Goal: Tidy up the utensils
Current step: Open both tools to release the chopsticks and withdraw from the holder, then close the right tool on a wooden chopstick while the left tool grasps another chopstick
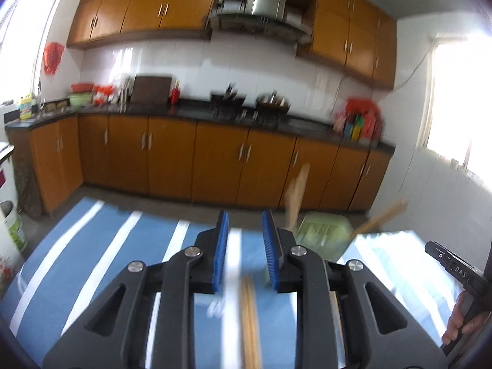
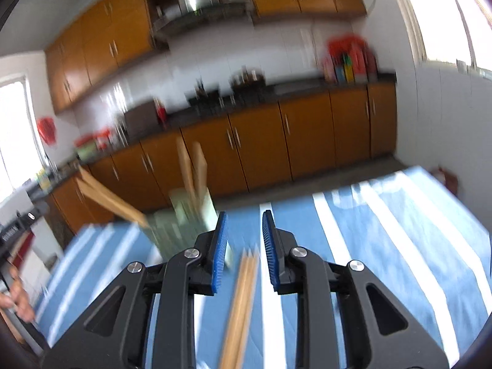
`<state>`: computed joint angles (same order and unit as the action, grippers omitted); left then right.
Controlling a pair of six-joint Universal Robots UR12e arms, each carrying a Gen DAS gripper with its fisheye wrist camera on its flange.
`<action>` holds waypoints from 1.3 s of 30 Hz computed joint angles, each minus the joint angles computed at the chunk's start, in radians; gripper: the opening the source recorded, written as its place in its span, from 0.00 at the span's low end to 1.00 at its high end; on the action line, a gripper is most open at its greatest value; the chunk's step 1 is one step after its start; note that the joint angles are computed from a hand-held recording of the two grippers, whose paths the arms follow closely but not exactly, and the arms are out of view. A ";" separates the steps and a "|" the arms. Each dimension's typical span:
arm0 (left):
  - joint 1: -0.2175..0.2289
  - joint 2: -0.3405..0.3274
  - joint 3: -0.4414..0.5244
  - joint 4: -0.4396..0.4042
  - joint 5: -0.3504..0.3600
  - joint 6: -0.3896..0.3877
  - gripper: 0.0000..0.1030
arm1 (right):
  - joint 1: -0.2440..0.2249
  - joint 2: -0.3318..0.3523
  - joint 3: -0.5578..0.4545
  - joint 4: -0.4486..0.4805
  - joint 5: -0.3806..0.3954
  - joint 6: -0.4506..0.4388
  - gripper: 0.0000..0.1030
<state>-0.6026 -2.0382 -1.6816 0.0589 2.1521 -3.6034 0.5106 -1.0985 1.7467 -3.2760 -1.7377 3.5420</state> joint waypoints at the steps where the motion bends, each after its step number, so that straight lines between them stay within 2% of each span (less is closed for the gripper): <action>1: 0.005 0.007 -0.026 -0.032 -0.021 -0.022 0.23 | -0.002 0.003 0.008 0.046 0.019 0.011 0.23; 4: 0.018 0.015 -0.067 -0.108 -0.079 -0.082 0.23 | -0.006 0.024 0.017 0.168 0.092 0.049 0.23; 6: 0.029 0.016 -0.091 -0.154 -0.131 -0.127 0.23 | 0.000 0.042 0.014 0.211 0.127 0.056 0.20; 10: 0.037 0.011 -0.116 -0.187 -0.187 -0.158 0.23 | 0.015 0.072 -0.007 0.267 0.157 0.046 0.20; 16: 0.037 0.001 -0.125 -0.210 -0.228 -0.173 0.23 | 0.033 0.094 -0.033 0.317 0.123 0.009 0.16; 18: 0.041 -0.002 -0.123 -0.216 -0.245 -0.178 0.23 | 0.041 0.097 -0.037 0.320 0.087 -0.016 0.09; 20: 0.042 -0.007 -0.117 -0.220 -0.259 -0.178 0.23 | 0.046 0.100 -0.042 0.332 0.037 -0.027 0.08; 24: 0.041 -0.020 -0.105 -0.217 -0.301 -0.157 0.23 | 0.040 0.098 -0.043 0.361 -0.062 0.058 0.07; 26: 0.040 -0.028 -0.097 -0.225 -0.318 -0.146 0.22 | 0.029 0.089 -0.031 0.362 -0.068 0.093 0.08; 30: 0.038 -0.044 -0.077 -0.251 -0.356 -0.122 0.17 | 0.027 0.090 -0.027 0.353 -0.071 0.072 0.08; 35: 0.029 -0.060 -0.050 -0.320 -0.349 -0.094 0.12 | 0.026 0.092 -0.024 0.341 -0.072 0.061 0.08; 39: 0.023 -0.065 -0.042 -0.335 -0.319 -0.074 0.12 | 0.025 0.089 -0.019 0.335 -0.067 0.058 0.08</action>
